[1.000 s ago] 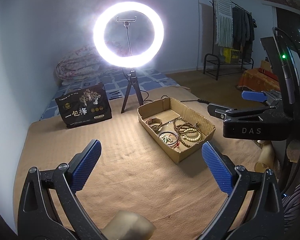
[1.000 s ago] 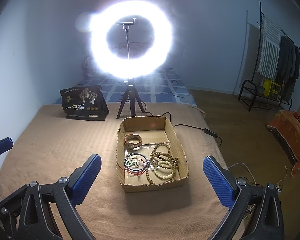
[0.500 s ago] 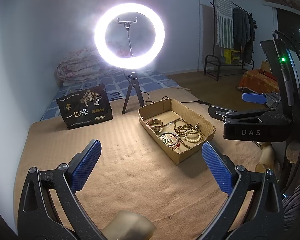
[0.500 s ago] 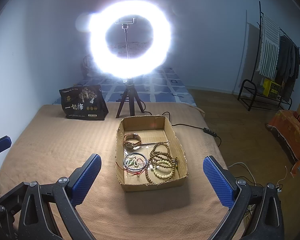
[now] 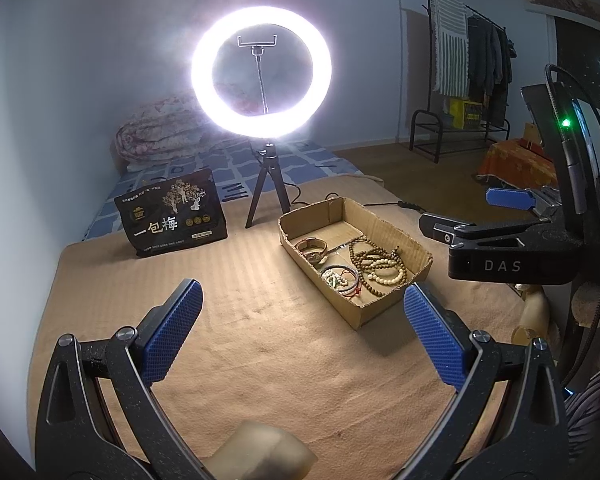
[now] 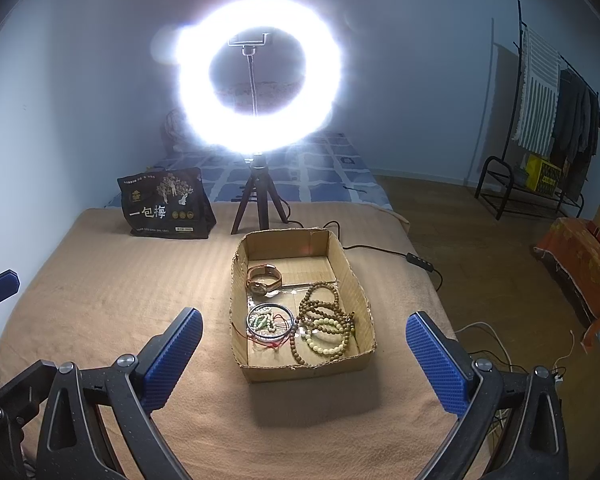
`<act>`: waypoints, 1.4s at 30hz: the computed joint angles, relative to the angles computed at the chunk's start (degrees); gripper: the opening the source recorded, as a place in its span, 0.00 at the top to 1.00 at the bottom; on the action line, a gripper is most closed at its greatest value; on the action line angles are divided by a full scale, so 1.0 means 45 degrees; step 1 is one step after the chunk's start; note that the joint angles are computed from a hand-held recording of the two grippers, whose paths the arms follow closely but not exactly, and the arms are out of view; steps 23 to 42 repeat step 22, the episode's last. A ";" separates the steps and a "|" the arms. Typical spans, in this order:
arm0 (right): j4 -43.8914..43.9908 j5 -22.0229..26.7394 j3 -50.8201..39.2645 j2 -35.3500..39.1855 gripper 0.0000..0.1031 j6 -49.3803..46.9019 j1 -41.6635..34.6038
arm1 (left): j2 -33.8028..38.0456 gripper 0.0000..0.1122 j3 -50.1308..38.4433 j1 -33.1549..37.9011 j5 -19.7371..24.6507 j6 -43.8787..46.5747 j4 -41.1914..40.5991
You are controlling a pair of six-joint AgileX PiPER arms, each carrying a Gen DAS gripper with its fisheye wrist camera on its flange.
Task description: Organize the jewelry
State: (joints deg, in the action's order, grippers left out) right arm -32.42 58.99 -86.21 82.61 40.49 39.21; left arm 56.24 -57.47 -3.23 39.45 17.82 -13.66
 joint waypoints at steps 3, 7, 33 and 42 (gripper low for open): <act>0.0000 0.0016 -0.0006 0.0008 0.00 0.0013 -0.0004 | 0.0065 0.09 -0.0166 -0.0042 0.0021 -0.0275 0.0236; 0.0013 0.0025 0.0009 -0.0009 0.00 -0.0010 -0.0012 | 0.0075 0.09 -0.0174 -0.0034 0.0028 -0.0359 0.0279; 0.0043 0.0126 0.0020 -0.0031 0.00 -0.0043 0.0042 | -0.0059 0.09 0.0095 -0.0176 -0.0314 -0.0631 0.0516; 0.0043 0.0126 0.0020 -0.0031 0.00 -0.0043 0.0042 | -0.0059 0.09 0.0095 -0.0176 -0.0314 -0.0631 0.0516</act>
